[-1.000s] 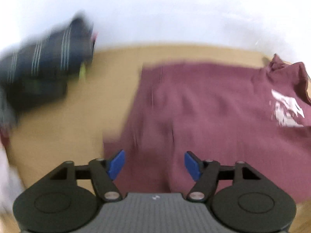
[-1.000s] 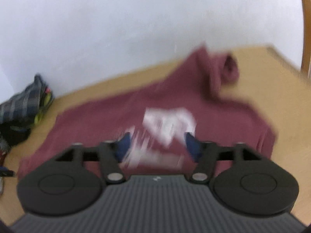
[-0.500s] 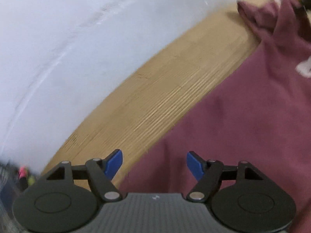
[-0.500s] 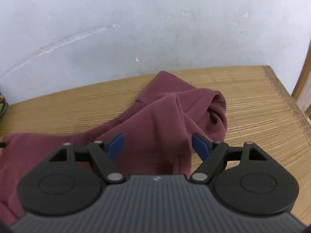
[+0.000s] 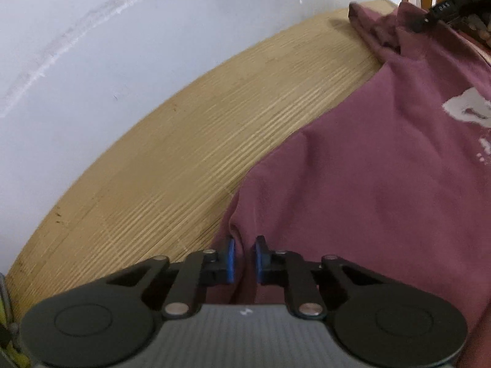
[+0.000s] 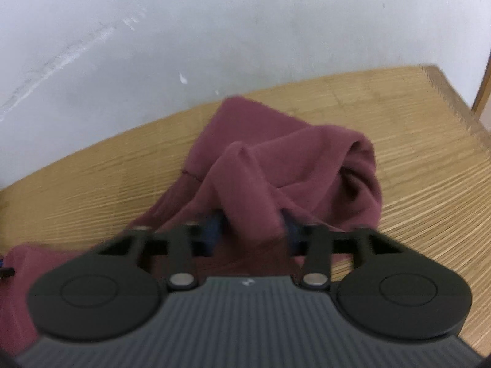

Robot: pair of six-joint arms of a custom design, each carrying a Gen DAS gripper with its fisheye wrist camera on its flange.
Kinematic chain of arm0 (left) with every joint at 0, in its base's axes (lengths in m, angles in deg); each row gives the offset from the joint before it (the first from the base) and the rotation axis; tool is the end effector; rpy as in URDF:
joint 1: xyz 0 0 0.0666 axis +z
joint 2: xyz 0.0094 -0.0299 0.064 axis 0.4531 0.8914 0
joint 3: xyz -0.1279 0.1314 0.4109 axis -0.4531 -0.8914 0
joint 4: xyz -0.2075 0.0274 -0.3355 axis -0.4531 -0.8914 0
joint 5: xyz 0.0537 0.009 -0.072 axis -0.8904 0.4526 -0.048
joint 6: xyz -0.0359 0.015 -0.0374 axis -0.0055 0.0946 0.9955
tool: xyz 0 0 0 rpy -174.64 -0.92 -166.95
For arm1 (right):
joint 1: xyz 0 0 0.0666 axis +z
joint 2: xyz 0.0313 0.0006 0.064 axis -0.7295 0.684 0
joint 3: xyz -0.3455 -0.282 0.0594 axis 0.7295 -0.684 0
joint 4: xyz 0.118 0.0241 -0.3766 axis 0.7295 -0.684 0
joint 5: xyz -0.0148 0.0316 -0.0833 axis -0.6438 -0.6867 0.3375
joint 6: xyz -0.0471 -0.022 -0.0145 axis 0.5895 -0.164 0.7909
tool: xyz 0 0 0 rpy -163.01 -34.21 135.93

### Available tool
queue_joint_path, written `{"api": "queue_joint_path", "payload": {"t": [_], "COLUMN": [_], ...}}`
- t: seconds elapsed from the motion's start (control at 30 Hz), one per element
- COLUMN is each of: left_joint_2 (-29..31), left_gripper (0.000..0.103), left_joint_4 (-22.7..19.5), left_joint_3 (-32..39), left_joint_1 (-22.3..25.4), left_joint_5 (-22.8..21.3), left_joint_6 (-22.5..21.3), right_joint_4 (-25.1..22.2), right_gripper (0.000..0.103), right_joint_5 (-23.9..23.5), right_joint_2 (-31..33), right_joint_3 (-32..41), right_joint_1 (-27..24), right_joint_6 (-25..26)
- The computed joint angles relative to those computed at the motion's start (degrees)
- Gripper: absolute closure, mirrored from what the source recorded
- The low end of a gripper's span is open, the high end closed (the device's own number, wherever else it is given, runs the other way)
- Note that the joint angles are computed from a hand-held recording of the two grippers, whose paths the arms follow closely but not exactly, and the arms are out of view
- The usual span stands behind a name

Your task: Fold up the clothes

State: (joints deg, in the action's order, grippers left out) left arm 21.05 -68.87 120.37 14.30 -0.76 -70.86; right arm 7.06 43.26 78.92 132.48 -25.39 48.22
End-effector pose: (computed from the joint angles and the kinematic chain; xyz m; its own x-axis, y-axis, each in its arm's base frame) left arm 0.4193 -0.0970 0.3442 -0.5717 0.6504 -0.5001 0.6363 0.7363 0.2302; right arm 0.4007 0.1500 0.3486 -0.7301 0.2663 -0.6294 0.1557 0.9616 0.2262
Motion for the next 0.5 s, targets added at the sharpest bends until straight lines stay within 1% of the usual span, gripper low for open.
{"api": "queue_joint_path", "payload": {"t": [0.03, 0.1, 0.17, 0.2, 0.27, 0.3, 0.33, 0.4, 0.43, 0.47, 0.5], "left_joint_2": [-1.6, -6.7, -12.3, -14.7, -19.8, -22.5, -24.9, -29.0, -30.0, -30.8, -31.7], "left_gripper": [0.090, 0.090, 0.090, 0.090, 0.090, 0.090, 0.089, 0.085, 0.080, 0.080, 0.080], "left_joint_4": [0.2, -0.8, -1.5, -2.0, -5.0, -6.8, -8.9, -13.0, -15.4, -17.9, -19.2], "left_joint_3": [-0.7, -2.1, -4.3, -5.5, -8.2, -9.4, -11.0, -13.9, -15.0, -16.1, -16.7], "left_joint_1": [0.2, -0.3, -0.9, -1.4, -2.9, -3.8, -5.3, -8.8, -10.5, -12.3, -13.5], "left_joint_5": [0.4, 1.1, 0.6, -0.2, -2.8, -4.2, -6.5, -10.9, -12.9, -14.8, -16.0], "left_joint_6": [0.6, 1.9, 1.7, 1.7, 2.2, 2.7, 3.6, 6.3, 8.8, 11.8, 14.6], "right_joint_4": [0.9, 3.7, 5.1, 4.5, 2.5, 0.3, -2.4, -9.4, -13.1, -16.9, -19.8], "right_gripper": [0.082, 0.083, 0.083, 0.083, 0.083, 0.083, 0.083, 0.083, 0.083, 0.082, 0.080], "right_joint_5": [-1.1, -3.6, -4.1, -3.7, -2.2, -0.3, 2.2, 7.2, 9.7, 11.7, 12.5], "right_joint_2": [-2.0, -7.7, -15.0, -18.6, -25.7, -29.2, -32.7, -38.0, -39.8, -40.8, -40.4], "right_joint_3": [-1.1, -4.1, -7.4, -8.9, -11.1, -12.2, -13.1, -15.3, -16.3, -17.1, -17.9], "right_joint_1": [-0.3, -0.2, 1.7, 3.2, 7.0, 9.7, 13.2, 21.1, 25.4, 29.8, 33.0], "right_joint_6": [-0.3, -1.0, -0.7, -0.8, -1.3, -2.1, -3.5, -8.7, -12.0, -15.7, -19.2]}}
